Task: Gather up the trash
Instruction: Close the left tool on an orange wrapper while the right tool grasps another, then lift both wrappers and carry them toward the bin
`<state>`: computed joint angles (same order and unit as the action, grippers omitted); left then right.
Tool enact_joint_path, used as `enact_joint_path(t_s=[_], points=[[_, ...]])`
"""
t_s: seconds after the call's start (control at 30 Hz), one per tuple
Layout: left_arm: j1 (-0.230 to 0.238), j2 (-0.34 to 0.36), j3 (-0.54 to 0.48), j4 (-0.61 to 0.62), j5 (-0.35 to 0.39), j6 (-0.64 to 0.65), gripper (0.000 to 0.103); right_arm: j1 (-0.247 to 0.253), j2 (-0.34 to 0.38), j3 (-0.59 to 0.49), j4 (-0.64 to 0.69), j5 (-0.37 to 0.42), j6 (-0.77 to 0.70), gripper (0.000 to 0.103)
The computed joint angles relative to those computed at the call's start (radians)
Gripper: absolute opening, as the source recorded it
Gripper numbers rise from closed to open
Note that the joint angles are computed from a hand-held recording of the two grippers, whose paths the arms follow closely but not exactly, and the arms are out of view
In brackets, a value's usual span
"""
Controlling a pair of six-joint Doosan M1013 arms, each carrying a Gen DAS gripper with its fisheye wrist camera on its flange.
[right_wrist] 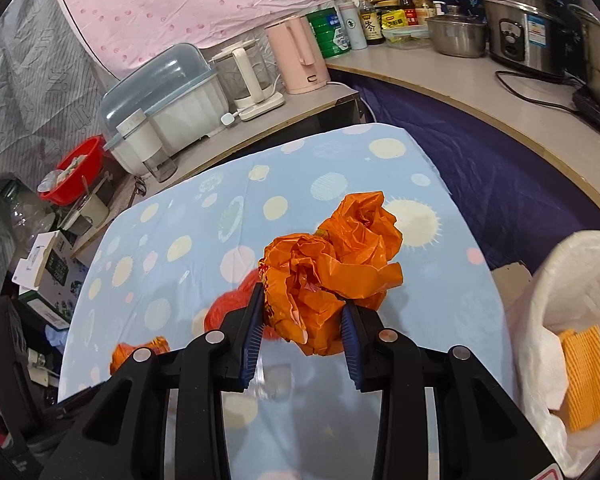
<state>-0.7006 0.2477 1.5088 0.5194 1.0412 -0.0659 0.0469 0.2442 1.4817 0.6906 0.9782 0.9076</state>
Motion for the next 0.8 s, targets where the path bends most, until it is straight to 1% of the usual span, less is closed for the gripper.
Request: enact_joint_path(t_s=[0.3, 0.6, 0.8], points=[[-0.076, -0.006, -0.045, 0.098, 0.092, -0.024, 0.059, -0.074, -0.082, 0.066, 0.066, 0.025, -0.086, 0.034], [-0.133, 0.012, -0.113, 0.166, 0.144, -0.004, 0.059, -0.151, -0.134, 0.108, 0.136, 0.059, -0.159, 0.034], [-0.158, 0.037, -0.163, 0.189, 0.164, 0.034, 0.059, -0.197, -0.151, 0.116, 0.178, 0.067, -0.19, 0.034]])
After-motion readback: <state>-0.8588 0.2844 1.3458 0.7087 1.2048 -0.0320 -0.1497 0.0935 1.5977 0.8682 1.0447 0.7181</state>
